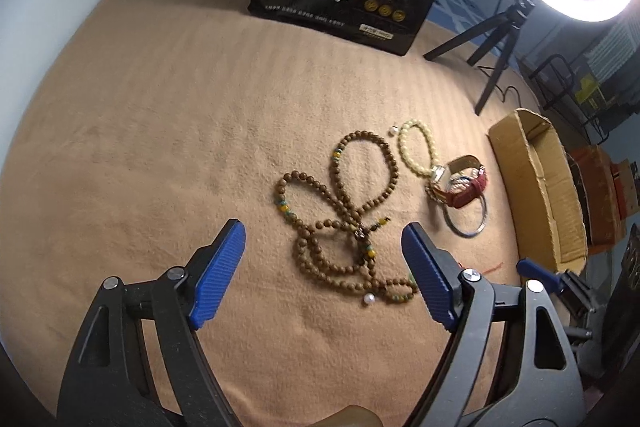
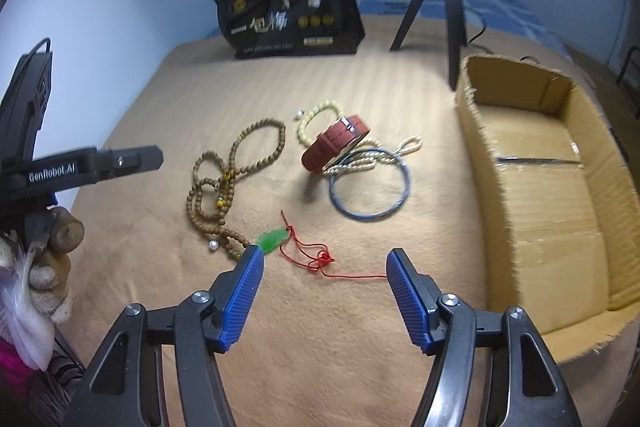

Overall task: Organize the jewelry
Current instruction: 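Move both tools down toward the pile of jewelry, then close the left tool on the brown bead necklace while the right tool grasps the green jade pendant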

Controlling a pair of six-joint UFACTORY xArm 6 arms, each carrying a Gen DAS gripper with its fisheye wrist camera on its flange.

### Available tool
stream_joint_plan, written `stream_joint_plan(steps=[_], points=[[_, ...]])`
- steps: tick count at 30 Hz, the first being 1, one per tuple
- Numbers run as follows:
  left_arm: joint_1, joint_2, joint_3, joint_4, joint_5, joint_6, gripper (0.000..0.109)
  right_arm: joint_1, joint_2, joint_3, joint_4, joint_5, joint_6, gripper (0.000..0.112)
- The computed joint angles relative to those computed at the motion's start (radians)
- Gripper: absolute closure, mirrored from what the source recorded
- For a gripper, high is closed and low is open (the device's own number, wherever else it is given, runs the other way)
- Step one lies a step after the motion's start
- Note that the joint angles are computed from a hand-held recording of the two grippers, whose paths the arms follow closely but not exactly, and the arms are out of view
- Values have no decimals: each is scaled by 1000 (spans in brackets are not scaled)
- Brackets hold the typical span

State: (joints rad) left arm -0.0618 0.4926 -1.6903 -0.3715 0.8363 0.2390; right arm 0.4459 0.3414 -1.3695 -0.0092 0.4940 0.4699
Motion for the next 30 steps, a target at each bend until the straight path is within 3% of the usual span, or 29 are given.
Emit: stream_joint_plan(steps=[14,30], points=[[-8,152,-165,10,112,-62,26,15,159,-172,153,63,-86,61],[-37,244,-262,96,140,-97,27,24,236,-248,241,79,-126,71]])
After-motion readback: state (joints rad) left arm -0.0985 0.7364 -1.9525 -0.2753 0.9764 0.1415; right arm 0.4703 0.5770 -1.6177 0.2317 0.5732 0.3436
